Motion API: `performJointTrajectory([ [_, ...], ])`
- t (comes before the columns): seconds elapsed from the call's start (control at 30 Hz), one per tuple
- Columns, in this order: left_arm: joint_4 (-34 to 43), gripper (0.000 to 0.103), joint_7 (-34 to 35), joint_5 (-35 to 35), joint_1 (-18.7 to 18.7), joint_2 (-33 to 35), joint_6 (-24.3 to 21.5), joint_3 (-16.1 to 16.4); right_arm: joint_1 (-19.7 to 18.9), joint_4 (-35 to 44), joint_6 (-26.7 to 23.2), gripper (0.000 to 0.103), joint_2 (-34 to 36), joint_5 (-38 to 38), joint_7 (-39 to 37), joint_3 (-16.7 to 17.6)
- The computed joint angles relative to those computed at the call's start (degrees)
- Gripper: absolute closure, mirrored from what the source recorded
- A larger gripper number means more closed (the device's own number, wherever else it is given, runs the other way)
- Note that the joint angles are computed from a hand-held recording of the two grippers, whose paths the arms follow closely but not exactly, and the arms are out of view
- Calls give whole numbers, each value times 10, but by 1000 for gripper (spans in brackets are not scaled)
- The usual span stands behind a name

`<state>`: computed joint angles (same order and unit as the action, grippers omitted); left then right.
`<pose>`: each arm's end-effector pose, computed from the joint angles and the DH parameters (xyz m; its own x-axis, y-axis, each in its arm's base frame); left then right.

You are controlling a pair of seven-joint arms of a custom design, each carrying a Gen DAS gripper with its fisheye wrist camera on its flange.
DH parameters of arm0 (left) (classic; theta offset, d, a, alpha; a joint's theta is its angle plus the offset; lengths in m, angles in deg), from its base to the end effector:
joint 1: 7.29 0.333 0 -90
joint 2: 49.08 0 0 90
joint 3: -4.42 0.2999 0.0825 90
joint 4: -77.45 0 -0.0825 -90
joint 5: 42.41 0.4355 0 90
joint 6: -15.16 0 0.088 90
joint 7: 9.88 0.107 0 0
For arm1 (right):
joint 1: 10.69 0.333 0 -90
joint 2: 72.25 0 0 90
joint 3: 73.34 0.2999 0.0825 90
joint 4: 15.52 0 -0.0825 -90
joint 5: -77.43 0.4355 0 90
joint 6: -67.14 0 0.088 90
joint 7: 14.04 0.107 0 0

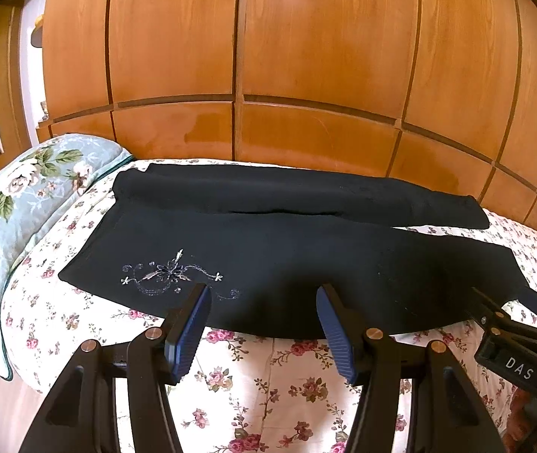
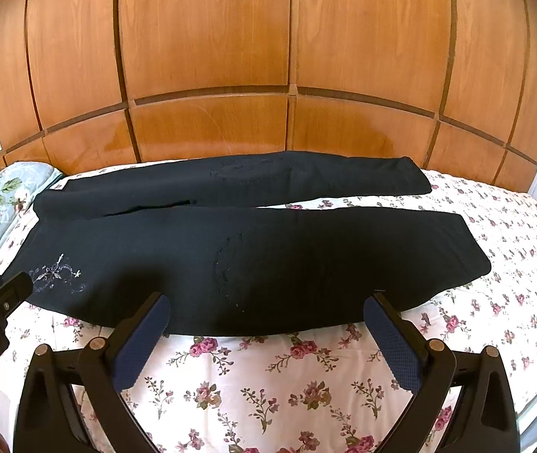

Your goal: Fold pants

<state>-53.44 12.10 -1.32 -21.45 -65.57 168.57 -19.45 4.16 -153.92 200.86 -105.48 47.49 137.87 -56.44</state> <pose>0.4241 -0.3694 0.4881 -0.0782 -0.9948 0.0650 -0.6571 0.0024 -0.7538 0.4074 0.2544 0.5341 -0.2566 -0.9664 0.0124 -0.7055 0.1785 -0.6859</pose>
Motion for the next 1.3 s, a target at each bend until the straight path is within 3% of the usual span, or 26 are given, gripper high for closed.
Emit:
performJointTrajectory([
  [1.1, 3, 44, 20, -21, -9, 18, 9, 11, 3, 3, 3, 0, 10, 8, -3, -7],
  [1.2, -3, 44, 48, -55, -17, 22, 30, 27, 0, -4, 15, 0, 6, 3, 5, -5],
  [1.3, -17, 44, 136, -156, -42, 32, 71, 63, 0, -20, 51, 0, -1, 8, 0, -16],
])
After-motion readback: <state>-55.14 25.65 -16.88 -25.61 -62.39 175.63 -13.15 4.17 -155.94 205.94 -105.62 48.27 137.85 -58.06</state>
